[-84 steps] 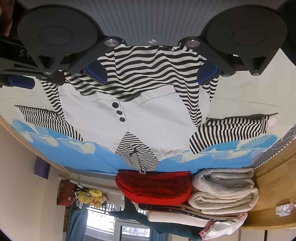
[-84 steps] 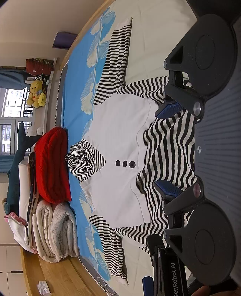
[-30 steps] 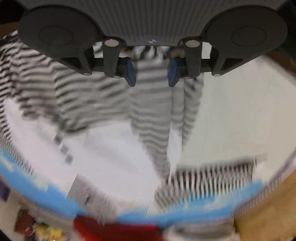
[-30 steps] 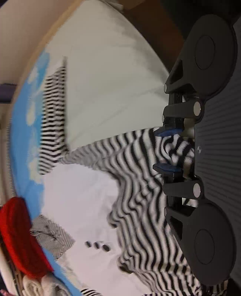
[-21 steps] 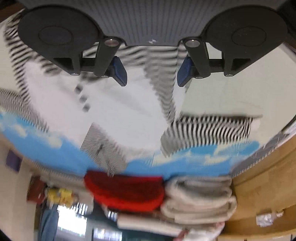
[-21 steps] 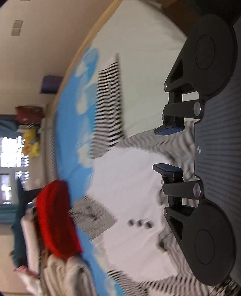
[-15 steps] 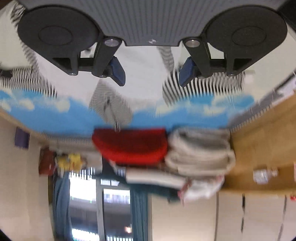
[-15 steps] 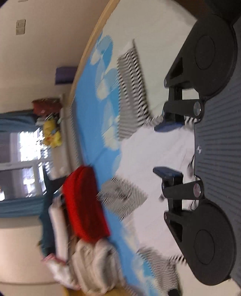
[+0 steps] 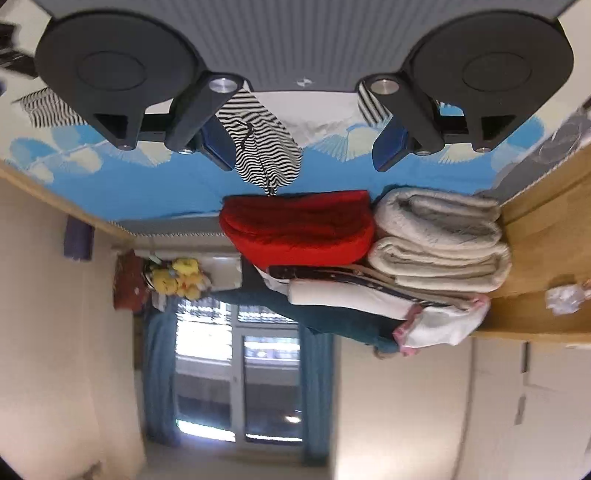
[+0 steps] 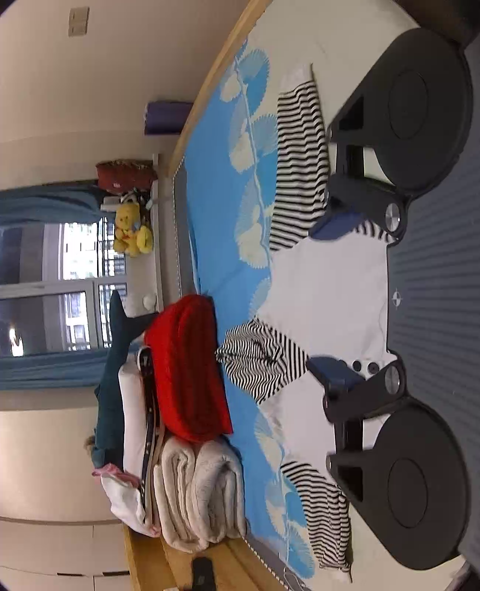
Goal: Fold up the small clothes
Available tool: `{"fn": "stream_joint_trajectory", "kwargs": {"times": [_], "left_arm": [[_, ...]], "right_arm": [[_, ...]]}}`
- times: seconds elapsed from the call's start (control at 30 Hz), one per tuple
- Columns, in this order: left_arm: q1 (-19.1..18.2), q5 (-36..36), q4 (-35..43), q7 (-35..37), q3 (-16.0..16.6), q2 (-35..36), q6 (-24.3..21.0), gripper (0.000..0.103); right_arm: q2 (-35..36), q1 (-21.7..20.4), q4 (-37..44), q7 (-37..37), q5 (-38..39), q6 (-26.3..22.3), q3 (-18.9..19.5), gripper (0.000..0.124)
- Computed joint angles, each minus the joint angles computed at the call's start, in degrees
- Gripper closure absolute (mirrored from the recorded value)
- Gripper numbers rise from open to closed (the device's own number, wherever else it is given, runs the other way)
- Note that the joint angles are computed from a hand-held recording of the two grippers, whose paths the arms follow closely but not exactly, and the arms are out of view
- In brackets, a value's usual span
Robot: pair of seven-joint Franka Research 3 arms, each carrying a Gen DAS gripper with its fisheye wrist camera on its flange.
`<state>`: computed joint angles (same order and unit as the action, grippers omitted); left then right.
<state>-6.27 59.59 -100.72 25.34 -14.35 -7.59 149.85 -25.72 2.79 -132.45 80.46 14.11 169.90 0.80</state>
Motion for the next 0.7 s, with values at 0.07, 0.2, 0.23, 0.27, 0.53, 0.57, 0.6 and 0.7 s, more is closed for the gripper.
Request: {"fn": "stream_joint_trajectory", "kwargs": {"times": [0.07, 0.2, 0.23, 0.27, 0.53, 0.57, 0.6, 0.7], "left_arm": [[0.64, -2.97, 3.82, 5.78, 2.0, 4.28, 3.52, 0.018], [2.14, -6.58, 10.5, 15.41, 5.95, 11.91, 9.21, 0.018], [2.66, -7.48, 11.19, 16.9, 7.08, 13.28, 10.28, 0.018], [3.15, -8.88, 11.34, 18.03, 8.01, 14.28, 11.15, 0.018], [7.91, -31.8, 14.14, 22.95, 11.02, 21.34, -5.25, 0.038], [8.27, -32.4, 14.23, 22.45, 11.6, 21.91, -5.93, 0.038], [8.28, -32.01, 14.96, 22.0, 12.17, 22.62, -6.9, 0.038], [9.64, -34.38, 15.81, 21.6, 12.84, 23.98, -9.89, 0.037]], "right_arm": [[1.93, 0.01, 3.02, -0.44, -0.64, -0.45, 0.16, 0.036], [7.63, -1.49, 10.97, 0.81, -3.48, 0.66, 1.7, 0.026], [9.48, -2.09, 13.53, 1.72, -4.55, 0.78, 2.3, 0.026], [11.44, -2.68, 16.33, 2.89, -5.86, 0.56, 2.91, 0.026], [30.52, 4.38, 41.35, -10.99, 5.01, -2.07, -0.14, 0.026], [32.3, 4.38, 43.32, -12.3, 6.34, -2.17, 0.27, 0.026], [33.89, 4.12, 44.76, -14.22, 8.53, -2.08, 1.02, 0.026], [36.53, 3.73, 44.84, -18.25, 13.75, -0.41, 2.73, 0.026]]}}
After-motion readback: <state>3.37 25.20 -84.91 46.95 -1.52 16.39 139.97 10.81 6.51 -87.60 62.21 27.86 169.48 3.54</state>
